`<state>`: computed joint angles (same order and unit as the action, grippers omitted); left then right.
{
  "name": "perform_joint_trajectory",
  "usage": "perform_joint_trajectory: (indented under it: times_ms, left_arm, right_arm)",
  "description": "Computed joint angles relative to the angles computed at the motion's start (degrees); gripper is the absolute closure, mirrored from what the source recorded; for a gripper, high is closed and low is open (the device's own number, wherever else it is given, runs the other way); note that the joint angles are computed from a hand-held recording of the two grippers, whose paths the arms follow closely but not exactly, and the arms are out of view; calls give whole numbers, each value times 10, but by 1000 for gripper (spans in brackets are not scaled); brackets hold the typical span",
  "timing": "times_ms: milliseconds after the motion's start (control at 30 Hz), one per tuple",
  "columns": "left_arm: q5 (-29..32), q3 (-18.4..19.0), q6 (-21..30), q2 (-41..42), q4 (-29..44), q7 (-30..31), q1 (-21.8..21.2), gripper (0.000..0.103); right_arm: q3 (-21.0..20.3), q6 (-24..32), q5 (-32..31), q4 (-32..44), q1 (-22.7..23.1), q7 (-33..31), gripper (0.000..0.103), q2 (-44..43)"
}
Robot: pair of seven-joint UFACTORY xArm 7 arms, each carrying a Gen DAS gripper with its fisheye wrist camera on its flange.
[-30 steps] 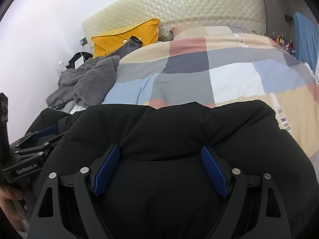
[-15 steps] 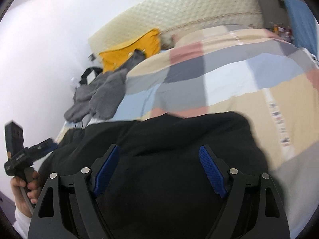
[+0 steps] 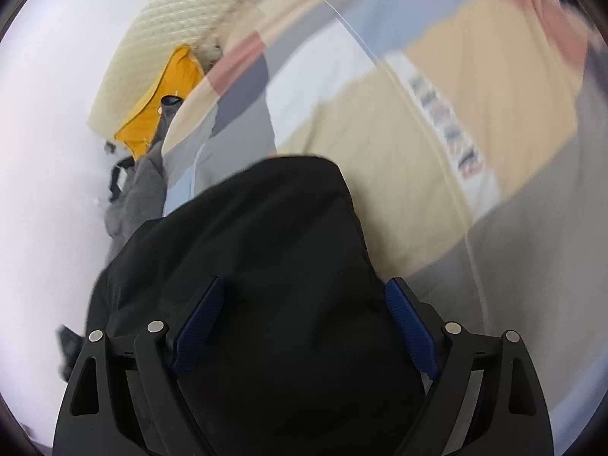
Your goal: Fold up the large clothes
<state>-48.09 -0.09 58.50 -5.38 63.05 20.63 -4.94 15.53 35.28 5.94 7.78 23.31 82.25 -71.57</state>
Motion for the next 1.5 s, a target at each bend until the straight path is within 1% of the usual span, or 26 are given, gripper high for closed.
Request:
perform_joint_trajectory:
  times_ms: [67, 100, 167, 200, 233, 267, 300, 333, 367, 400, 433, 467, 567, 633, 700, 833, 900, 967, 1033, 1100, 1200, 1267, 1333, 1400, 1433, 1500]
  left_arm:
    - [-14, 0, 1, -3, -6, 7, -2, 22]
    - [-28, 4, 12, -2, -5, 19, 0, 22]
    - [-52, 6, 29, -1, -5, 40, -1, 27]
    - [-51, 6, 31, -3, -4, 45, 1, 30]
    - [-50, 5, 28, -5, -6, 49, 1, 36]
    - [-55, 4, 26, -7, -8, 54, 0, 47]
    - [-61, 5, 26, -7, -8, 57, 0, 55]
    - [-66, 5, 20, -11, -11, 58, 1, 69]
    - [-74, 6, 10, -13, -15, 62, 1, 84]
    - [-95, 8, -4, -20, -22, 74, 0, 89]
    - [-116, 10, -16, -28, -27, 87, -1, 95]
    - [-127, 10, -26, -33, -30, 94, -3, 98]
    - [-144, 9, -56, -46, -23, 112, -13, 99]
    - [-172, 13, -65, -46, -12, 131, -20, 99]
    - [-205, 15, -82, -49, -6, 152, -26, 99]
    - [-229, 15, -99, -37, 17, 184, -31, 99]
    - [-217, 8, -117, -21, 28, 183, -32, 99]
    - [-180, -1, -127, 6, 43, 149, -30, 99]
    - [-149, -9, -134, 19, 48, 128, -28, 99]
    - [-111, -15, -135, 36, 58, 99, -25, 99]
    - [-86, -21, -134, 45, 53, 88, -21, 99]
    - [-83, -20, -115, 56, 52, 81, -15, 99]
    - [-81, -19, -86, 72, 58, 71, -6, 98]
    - [-91, -20, -65, 70, 55, 68, 4, 98]
    - [-92, -20, -63, 63, 50, 71, 7, 97]
    - [-71, -22, -74, 43, 38, 77, 7, 93]
  right_arm:
    - [-9, -49, 12, -25, 16, -1, 16, -5]
    - [-7, -57, 8, -22, 17, -6, 18, 1]
    - [-10, -89, 0, -10, 24, -27, 28, 26]
    - [-12, -111, -3, 0, 28, -40, 37, 47]
    - [-7, -116, -10, 14, 26, -50, 52, 64]
    - [8, -96, -22, 36, 16, -55, 61, 77]
    - [21, -74, -32, 55, 4, -57, 76, 85]
    - [32, -61, -41, 67, -6, -57, 86, 87]
    - [43, -55, -49, 76, -16, -53, 89, 82]
    - [45, -52, -54, 79, -21, -54, 92, 76]
    - [48, -48, -60, 87, -29, -55, 94, 76]
    - [52, -40, -68, 98, -38, -58, 94, 72]
    - [49, -40, -82, 114, -59, -65, 96, 59]
    - [44, -46, -89, 128, -74, -76, 96, 59]
    - [43, -59, -98, 141, -93, -89, 96, 63]
    - [38, -92, -105, 145, -132, -99, 96, 76]
    - [34, -80, -104, 144, -146, -104, 96, 91]
    - [26, -71, -97, 137, -145, -109, 96, 112]
    - [23, -51, -97, 137, -143, -120, 97, 130]
    - [23, -37, -100, 133, -141, -127, 97, 142]
    - [23, -22, -96, 126, -136, -124, 97, 154]
    - [30, -3, -98, 129, -131, -121, 97, 168]
    - [24, -7, -90, 116, -121, -113, 97, 170]
    - [19, -8, -88, 109, -114, -111, 97, 164]
    - [21, -3, -89, 110, -113, -108, 96, 158]
    - [29, 14, -93, 116, -113, -100, 94, 148]
